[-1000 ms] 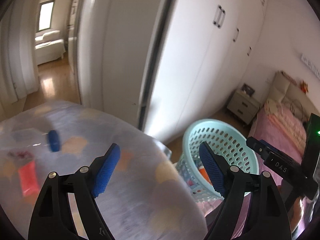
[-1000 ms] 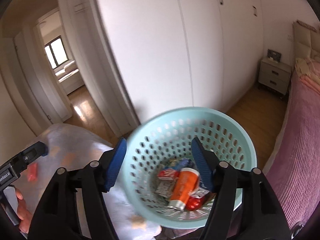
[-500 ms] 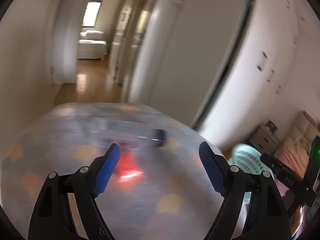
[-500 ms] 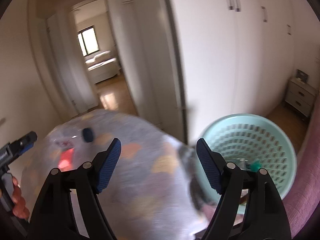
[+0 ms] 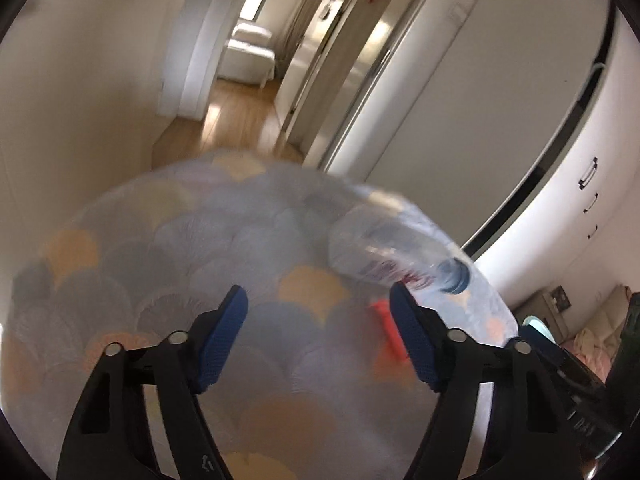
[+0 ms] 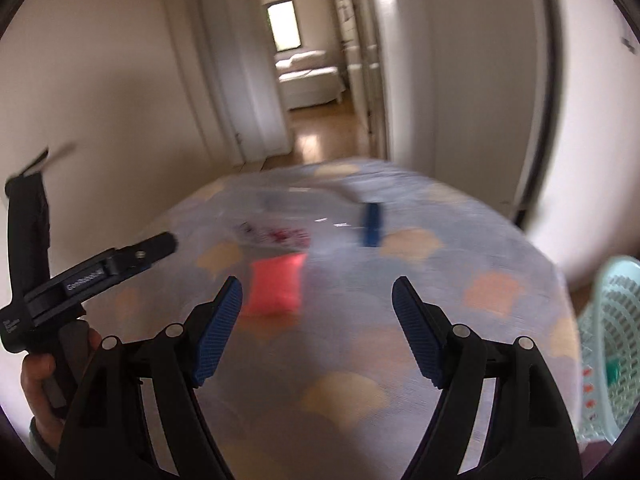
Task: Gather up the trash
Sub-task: 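Move both tools back over the table toward the last items, then grasp the pink packet with the right tool while the left tool grasps the clear plastic bottle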
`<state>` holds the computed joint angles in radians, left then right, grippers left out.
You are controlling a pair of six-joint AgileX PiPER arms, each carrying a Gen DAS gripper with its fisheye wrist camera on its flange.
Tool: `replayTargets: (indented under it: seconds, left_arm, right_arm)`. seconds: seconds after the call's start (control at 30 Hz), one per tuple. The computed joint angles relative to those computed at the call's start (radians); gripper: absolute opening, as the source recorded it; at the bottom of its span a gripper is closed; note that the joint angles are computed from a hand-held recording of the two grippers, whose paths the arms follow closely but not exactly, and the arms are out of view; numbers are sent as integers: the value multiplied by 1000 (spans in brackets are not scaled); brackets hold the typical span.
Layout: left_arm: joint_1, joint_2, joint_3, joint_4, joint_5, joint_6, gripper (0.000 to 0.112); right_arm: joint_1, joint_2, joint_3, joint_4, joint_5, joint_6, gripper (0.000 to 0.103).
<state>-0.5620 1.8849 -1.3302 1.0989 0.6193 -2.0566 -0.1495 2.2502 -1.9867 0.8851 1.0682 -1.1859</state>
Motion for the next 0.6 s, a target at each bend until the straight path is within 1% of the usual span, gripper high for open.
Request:
replayTargets:
  seconds: [0.07,0.1,0.17,0.27,0.3,0.33,0.37,0.4,0.43,0.47,0.5,0.57,0.6]
  left_arm:
    - [30,-17,1,-59,-33,74,66]
    - [40,-22,-7,-82,-36,114,66]
    - [71,-27,-51,-180,-32,276,66]
    - [95,-18,-88,-234,-29,383,66]
    - [109,-4,-109,-268,-38,439,66]
    - [119,10,-128,-292,-44,476,66]
    - [129,29,-151,-320,-48,517,66]
    - [144,48,-173,-361,-64,569,66]
    - [161,65,-188,-410,-94,622,66]
    - [175,79,-199,-453,-123,665,66]
    - [186,96,-213,-486,-142,700,66]
    - [197,122,-235,-539,-163,758,66]
    - [204,130,-238,-568,-191,788,67]
  right_arm:
    - [31,1,15,-16,-21,-6,73]
    - [49,15,-1,-30,-18,11,73]
    - [79,37,-23,-53,-30,41,73]
    - [120,50,-19,-95,-86,76,73]
    - [123,54,-21,-105,-93,86,73]
    - [132,66,-36,-123,-97,109,70]
    - [133,81,-58,-137,-89,124,62]
    - [137,89,-71,-155,-83,141,57]
    - [141,108,-105,-179,-61,168,43]
    - [141,130,-146,-193,-22,190,36]
    - [139,130,-147,-186,-9,192,36]
    - [124,102,-101,-179,-20,167,35]
    - [112,100,-100,-174,-12,159,35]
